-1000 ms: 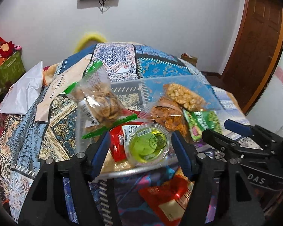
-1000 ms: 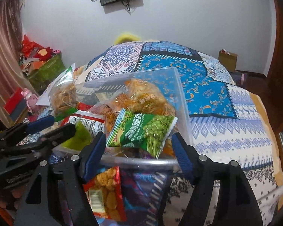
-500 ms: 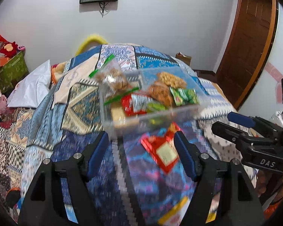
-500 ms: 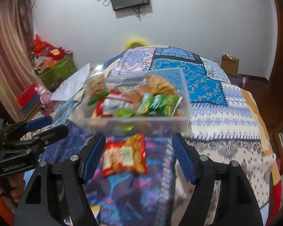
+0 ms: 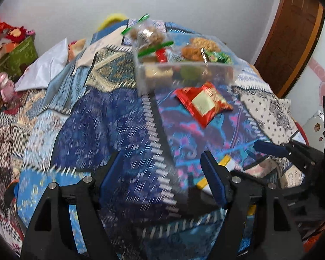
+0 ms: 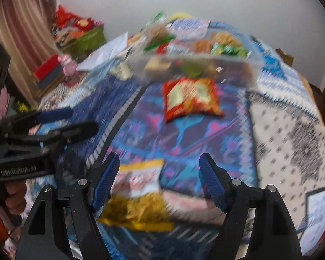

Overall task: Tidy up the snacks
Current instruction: 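Grasp the red snack bag with the left tool while the right tool grasps the yellow K-KAPO bag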

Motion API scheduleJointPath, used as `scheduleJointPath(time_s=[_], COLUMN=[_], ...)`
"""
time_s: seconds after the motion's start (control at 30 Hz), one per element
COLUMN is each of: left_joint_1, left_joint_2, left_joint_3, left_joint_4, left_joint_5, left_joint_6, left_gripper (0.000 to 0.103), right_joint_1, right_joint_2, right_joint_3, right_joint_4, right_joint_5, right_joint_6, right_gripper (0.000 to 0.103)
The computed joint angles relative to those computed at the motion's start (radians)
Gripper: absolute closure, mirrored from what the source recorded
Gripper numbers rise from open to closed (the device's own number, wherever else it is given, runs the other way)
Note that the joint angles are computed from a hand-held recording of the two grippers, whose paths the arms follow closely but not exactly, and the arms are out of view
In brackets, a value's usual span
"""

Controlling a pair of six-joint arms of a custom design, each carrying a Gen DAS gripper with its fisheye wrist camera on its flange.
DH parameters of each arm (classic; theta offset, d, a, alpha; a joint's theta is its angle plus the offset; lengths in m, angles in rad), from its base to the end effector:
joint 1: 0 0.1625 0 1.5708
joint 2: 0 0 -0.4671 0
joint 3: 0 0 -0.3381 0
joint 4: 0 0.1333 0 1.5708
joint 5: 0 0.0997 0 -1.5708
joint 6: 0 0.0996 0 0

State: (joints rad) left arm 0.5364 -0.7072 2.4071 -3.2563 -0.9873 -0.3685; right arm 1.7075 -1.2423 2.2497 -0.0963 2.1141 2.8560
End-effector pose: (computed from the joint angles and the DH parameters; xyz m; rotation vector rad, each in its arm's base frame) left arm -0.2563 -0.3713 0.0461 0.8692 2.4960 -0.4977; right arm 0.1226 -0.2907 0.1903 0.2848 -2.4427 0.7851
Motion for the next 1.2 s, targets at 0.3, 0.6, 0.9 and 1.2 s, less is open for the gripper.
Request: scheduleJointPath(time_s=[0.3,0.6,0.9,1.2], left_joint_1=[0.011,0.008,0.026,0.037], left_joint_2=[0.0,0.033,0.129,0.252], left_joint_3=[0.018,-0.061,-0.241,-0.44], left_joint_4=[0.014,0.041,0.151,0.269], left_joint_5=[-0.019,-0.038,-0.064,-0.024], left_joint_6=[-0.038,0.017,0.127,0.316], left_gripper=[0.03,0.03,0.03,0.023], right_joint_1=[-0.014,-0.065,-0.217,-0.36], right_joint_2=[0.066,-0.039,-0.246,-0.345], right_joint_3=[0.01,0.043,0.044,0.025], right_joint_4=[-0.007,-0.025,0.009,0.071], right_joint_5=[-0.022,-0.078,-0.146,-0.254], right_joint_6=[-0.037,-0.066,-0.094,-0.111], right_gripper=[0.049,0.055,0.055,0.055])
